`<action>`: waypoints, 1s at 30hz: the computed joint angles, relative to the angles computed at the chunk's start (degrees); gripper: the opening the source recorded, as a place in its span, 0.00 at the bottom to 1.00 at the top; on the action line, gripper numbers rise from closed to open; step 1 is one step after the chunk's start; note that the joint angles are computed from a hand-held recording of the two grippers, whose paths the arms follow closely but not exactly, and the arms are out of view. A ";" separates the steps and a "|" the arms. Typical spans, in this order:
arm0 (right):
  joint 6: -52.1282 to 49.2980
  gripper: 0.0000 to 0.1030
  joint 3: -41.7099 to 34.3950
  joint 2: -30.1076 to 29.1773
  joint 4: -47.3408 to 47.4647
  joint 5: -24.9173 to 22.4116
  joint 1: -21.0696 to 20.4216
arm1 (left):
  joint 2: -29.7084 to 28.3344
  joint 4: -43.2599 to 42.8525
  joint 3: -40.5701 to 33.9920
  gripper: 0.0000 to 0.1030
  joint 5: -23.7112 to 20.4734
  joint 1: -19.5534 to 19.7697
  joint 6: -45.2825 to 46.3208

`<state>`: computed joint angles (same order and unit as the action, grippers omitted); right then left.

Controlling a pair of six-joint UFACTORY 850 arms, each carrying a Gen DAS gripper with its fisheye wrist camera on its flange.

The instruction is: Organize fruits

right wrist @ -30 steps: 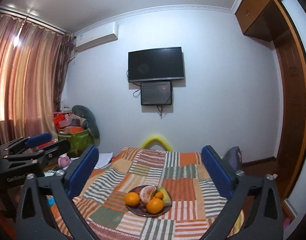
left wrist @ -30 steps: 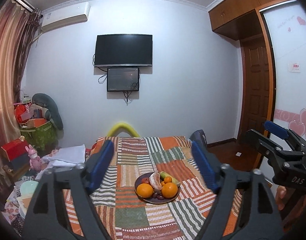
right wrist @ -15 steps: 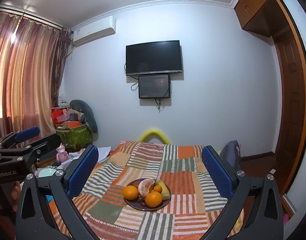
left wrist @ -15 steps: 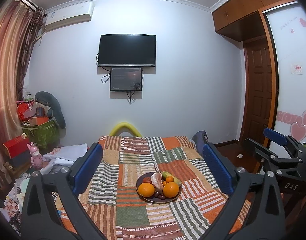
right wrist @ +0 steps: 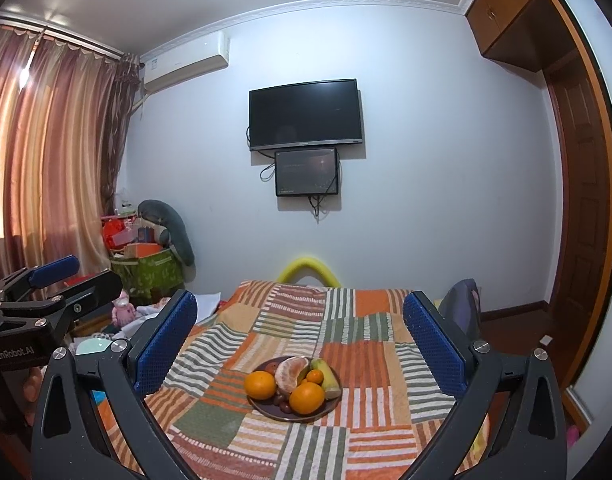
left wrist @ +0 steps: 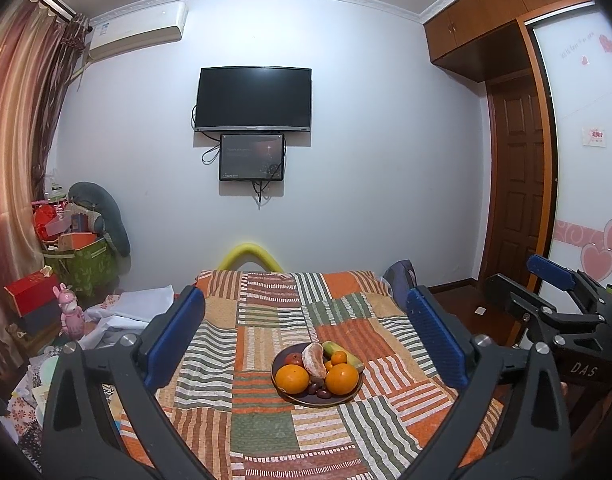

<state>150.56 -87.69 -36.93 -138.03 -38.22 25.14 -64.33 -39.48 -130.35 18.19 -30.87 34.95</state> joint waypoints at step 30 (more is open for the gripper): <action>-0.16 1.00 -0.03 0.39 0.44 0.16 0.05 | 0.03 0.17 -0.11 1.00 -0.73 -0.10 -0.96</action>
<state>150.40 -87.72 -36.55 -137.59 -38.06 25.19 -64.30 -39.31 -130.46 17.46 -30.97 33.99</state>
